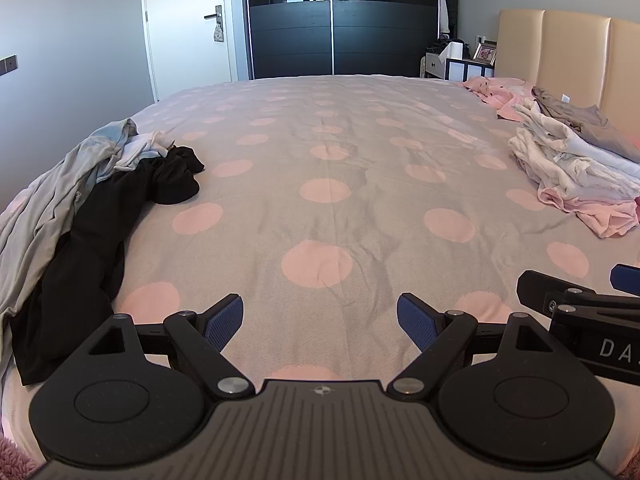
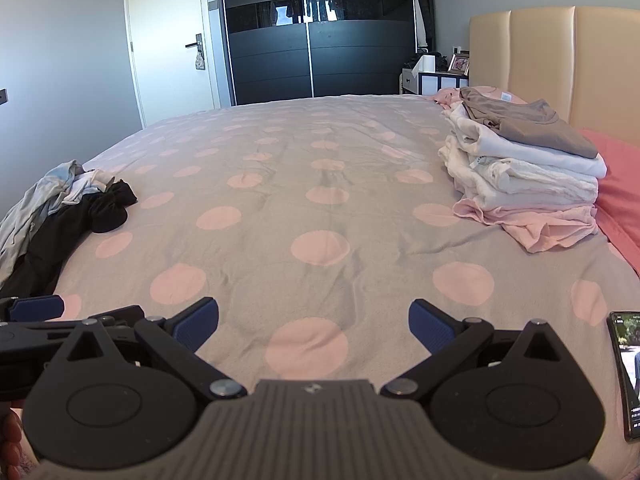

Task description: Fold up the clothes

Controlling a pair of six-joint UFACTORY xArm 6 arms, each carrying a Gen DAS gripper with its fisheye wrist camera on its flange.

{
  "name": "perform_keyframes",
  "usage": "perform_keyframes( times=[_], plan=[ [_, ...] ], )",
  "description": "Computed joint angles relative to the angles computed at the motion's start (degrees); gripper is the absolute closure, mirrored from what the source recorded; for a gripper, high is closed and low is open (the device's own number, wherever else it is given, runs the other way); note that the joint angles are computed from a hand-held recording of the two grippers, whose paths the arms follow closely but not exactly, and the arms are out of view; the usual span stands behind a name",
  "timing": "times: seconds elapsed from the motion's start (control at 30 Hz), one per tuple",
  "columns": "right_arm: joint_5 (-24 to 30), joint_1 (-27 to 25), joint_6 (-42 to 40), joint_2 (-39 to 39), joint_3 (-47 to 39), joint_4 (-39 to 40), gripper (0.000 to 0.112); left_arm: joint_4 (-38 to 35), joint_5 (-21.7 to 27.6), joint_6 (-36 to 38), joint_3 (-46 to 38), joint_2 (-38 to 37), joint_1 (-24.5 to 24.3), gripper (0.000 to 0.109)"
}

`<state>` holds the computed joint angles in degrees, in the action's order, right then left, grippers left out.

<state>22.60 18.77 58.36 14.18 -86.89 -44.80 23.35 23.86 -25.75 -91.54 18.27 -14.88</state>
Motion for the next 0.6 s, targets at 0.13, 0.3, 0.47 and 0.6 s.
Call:
perform_keyframes(
  times=[0.13, 0.3, 0.47, 0.6],
  plan=[
    [-0.01, -0.03, 0.02, -0.20, 0.22, 0.08, 0.010, 0.14, 0.10, -0.12, -0.04, 0.01, -0.02, 0.024],
    [0.11, 0.02, -0.06, -0.02, 0.00, 0.24, 0.010, 0.22, 0.33, -0.26, -0.27, 0.12, -0.10, 0.024],
    [0.14, 0.03, -0.25, -0.03, -0.05, 0.46, 0.010, 0.21, 0.44, -0.29, -0.35, 0.14, -0.13, 0.024],
    [0.24, 0.04, -0.32, -0.06, -0.03, 0.68, 0.010, 0.45, 0.67, -0.47, -0.51, 0.15, -0.16, 0.024]
  ],
)
